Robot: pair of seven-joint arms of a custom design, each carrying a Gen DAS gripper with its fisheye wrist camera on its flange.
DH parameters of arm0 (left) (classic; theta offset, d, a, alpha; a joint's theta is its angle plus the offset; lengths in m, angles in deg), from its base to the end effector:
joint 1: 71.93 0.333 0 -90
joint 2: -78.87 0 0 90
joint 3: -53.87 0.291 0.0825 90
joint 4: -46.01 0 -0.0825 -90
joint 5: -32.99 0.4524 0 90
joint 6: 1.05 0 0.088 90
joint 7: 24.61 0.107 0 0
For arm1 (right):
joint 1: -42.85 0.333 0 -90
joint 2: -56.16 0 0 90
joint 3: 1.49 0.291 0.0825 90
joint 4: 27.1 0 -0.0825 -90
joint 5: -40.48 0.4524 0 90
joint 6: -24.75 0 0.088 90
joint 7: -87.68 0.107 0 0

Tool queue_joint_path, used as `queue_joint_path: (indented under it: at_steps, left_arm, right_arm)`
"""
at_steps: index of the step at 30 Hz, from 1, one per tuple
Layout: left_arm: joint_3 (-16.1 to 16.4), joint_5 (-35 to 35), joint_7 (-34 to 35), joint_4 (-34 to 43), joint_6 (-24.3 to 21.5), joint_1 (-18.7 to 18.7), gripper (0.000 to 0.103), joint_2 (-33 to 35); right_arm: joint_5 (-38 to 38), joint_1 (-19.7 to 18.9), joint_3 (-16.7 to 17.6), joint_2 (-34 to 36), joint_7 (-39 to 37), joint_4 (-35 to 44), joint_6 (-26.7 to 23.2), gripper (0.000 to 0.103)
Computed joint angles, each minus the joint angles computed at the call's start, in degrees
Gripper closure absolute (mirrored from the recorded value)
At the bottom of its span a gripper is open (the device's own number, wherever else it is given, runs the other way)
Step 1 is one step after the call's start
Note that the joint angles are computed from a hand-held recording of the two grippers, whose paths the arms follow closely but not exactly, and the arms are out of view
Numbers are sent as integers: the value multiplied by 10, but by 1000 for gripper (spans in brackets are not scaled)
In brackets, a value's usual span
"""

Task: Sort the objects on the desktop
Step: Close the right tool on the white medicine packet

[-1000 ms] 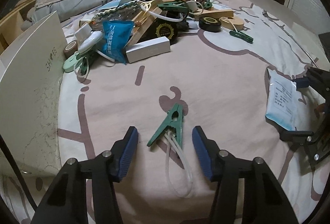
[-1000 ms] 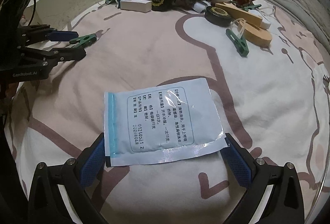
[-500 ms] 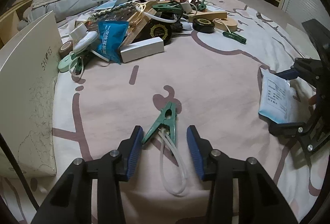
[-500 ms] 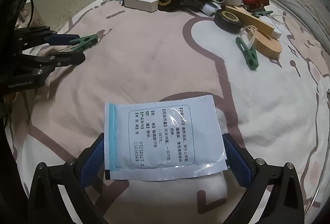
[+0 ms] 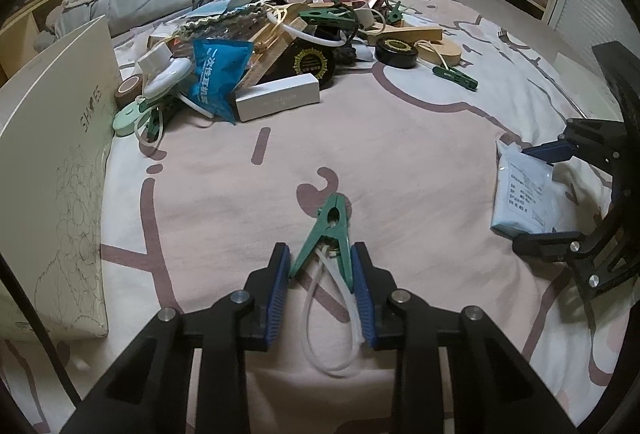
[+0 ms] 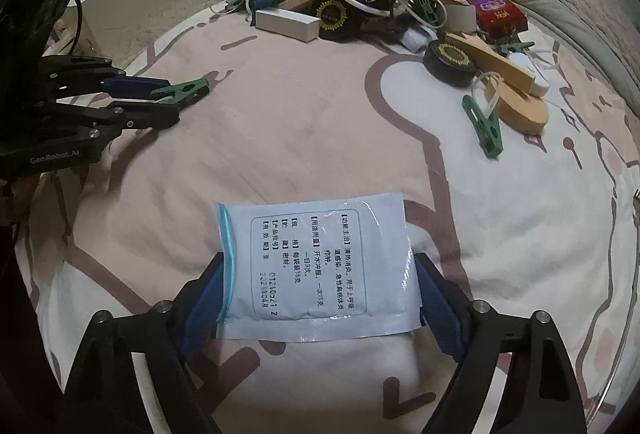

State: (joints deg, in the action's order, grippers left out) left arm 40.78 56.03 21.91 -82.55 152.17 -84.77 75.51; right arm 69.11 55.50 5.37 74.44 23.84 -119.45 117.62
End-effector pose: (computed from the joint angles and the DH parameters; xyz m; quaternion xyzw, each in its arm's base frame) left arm 0.5425 -0.2774 0.3788 -0.6762 0.6846 -0.2072 0.1766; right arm 0.6245 0.2669 0.3875 -0.7449 -0.5960 0.0394 0.2973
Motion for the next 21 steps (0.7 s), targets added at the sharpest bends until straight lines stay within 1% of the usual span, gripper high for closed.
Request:
queue_joint_path:
  at_steps: [1,2,8,15,21]
  left_arm:
    - [0,1,-1,0,0,0,72,0]
    - [0,3,-2,0,0,0,72,0]
    - [0,5,-5,-2,2,0,72,-4]
    - [0,3,-19,-3,7,2,72,-9]
    - [0,19,-37,-1,18,7,72,-13]
  right_arm:
    - [-2,0,0,3,3,7,-7,26]
    - [-3,0,0,3,4,10,-14,27]
    - [1,-2,0,-4,-4,0,-10,29]
    - [4,0,0,-5,-4,3,-11,29]
    - [13,0,1,2,26,28,-39,29]
